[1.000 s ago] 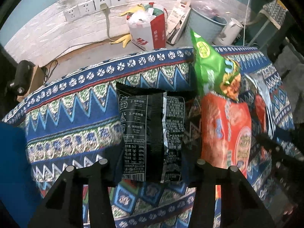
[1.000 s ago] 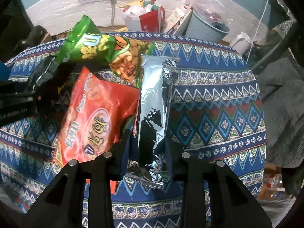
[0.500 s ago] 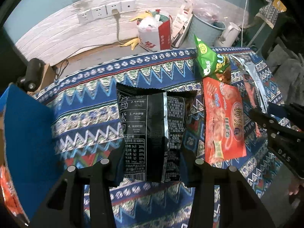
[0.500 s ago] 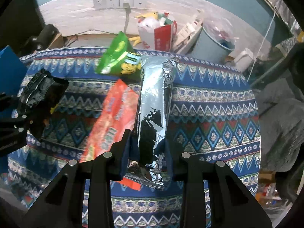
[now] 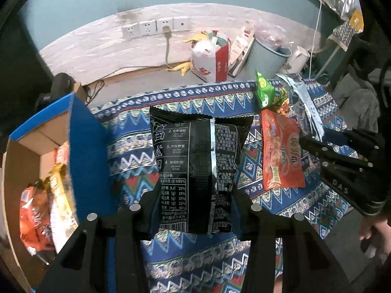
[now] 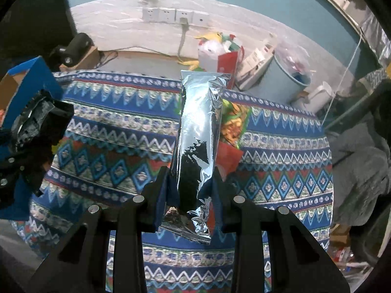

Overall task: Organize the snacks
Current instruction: 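Carry both bags over the cardboard box and open both grippers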

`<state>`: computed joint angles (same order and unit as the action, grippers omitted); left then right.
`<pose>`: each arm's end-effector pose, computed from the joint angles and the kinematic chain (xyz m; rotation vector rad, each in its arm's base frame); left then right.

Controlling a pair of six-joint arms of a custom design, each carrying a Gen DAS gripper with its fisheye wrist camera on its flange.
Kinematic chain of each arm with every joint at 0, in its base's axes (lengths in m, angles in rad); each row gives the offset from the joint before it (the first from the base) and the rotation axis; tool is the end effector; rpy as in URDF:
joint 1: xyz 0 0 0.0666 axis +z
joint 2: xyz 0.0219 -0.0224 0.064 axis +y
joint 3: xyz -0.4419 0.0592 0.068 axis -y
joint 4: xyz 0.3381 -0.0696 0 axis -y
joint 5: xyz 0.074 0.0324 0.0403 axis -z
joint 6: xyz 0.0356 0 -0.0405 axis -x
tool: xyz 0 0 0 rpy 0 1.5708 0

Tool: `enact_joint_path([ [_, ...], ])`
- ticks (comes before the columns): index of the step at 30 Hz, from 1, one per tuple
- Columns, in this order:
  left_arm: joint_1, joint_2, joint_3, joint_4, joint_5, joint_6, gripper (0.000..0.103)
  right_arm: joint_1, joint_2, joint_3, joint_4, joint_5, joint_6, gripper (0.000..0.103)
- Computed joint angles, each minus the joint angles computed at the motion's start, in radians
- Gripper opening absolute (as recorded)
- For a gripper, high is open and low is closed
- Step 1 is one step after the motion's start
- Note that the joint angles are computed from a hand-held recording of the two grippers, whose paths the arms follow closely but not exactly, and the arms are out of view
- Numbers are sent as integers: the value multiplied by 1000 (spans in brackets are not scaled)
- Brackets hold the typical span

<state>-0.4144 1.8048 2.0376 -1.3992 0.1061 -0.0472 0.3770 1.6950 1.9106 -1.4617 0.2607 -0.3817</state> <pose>0.5131 -0.2302 0.5220 0.6589 2.6729 -0.2467 0.4766 0.1784 0.5302 0.0653 2.7404 -0.1675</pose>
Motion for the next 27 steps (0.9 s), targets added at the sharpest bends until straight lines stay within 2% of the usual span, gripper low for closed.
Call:
enact_joint_path([
  [14, 103, -78, -30, 26, 25, -35, 46, 85, 94, 229, -70, -16, -8, 31],
  [20, 158, -85, -19, 25, 44, -37, 46, 121, 167, 382, -114, -44, -13, 31],
  [27, 227, -86, -12, 21, 52, -39, 46, 168, 292, 627, -213, -59, -11, 31],
])
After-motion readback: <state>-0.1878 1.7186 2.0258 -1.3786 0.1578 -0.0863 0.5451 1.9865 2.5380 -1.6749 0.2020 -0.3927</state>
